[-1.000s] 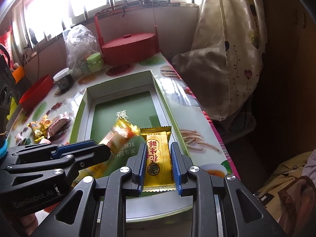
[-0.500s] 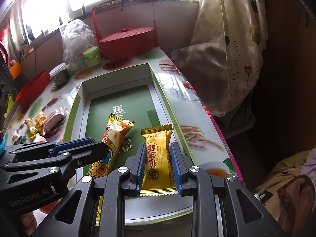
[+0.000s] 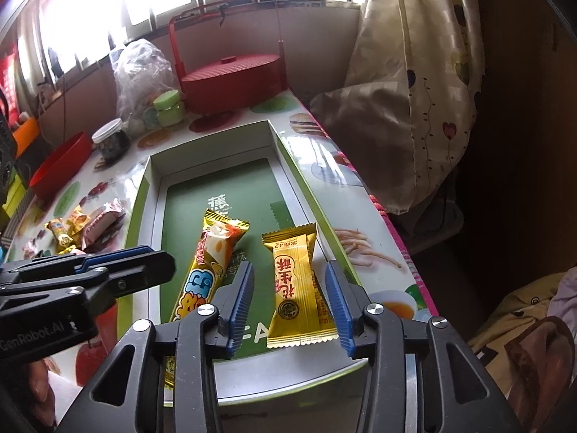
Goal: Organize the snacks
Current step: 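Open the right tool dropping the yellow pack in the box while the left tool releases the bar, then move both tools back over the snacks on the table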
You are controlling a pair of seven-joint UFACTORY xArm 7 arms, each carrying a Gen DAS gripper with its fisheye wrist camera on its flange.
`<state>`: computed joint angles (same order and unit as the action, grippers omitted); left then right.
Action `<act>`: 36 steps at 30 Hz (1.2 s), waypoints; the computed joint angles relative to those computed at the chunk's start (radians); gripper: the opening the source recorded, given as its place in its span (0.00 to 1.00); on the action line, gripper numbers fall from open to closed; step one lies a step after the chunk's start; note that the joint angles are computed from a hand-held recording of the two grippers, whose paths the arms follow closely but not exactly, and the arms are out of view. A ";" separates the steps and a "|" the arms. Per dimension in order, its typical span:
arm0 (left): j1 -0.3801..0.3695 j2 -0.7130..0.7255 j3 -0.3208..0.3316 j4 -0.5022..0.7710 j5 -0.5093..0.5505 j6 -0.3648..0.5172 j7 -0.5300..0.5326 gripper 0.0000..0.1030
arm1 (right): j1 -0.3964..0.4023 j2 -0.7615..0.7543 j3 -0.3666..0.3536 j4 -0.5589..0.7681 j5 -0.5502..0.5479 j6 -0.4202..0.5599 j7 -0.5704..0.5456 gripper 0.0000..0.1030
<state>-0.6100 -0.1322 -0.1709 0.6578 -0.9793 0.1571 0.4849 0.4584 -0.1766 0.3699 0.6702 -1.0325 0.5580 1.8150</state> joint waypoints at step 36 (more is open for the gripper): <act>0.126 -0.522 0.148 -0.443 0.496 -0.062 -0.430 0.37 | 0.168 0.126 0.035 0.210 -0.118 0.051 0.075 0.46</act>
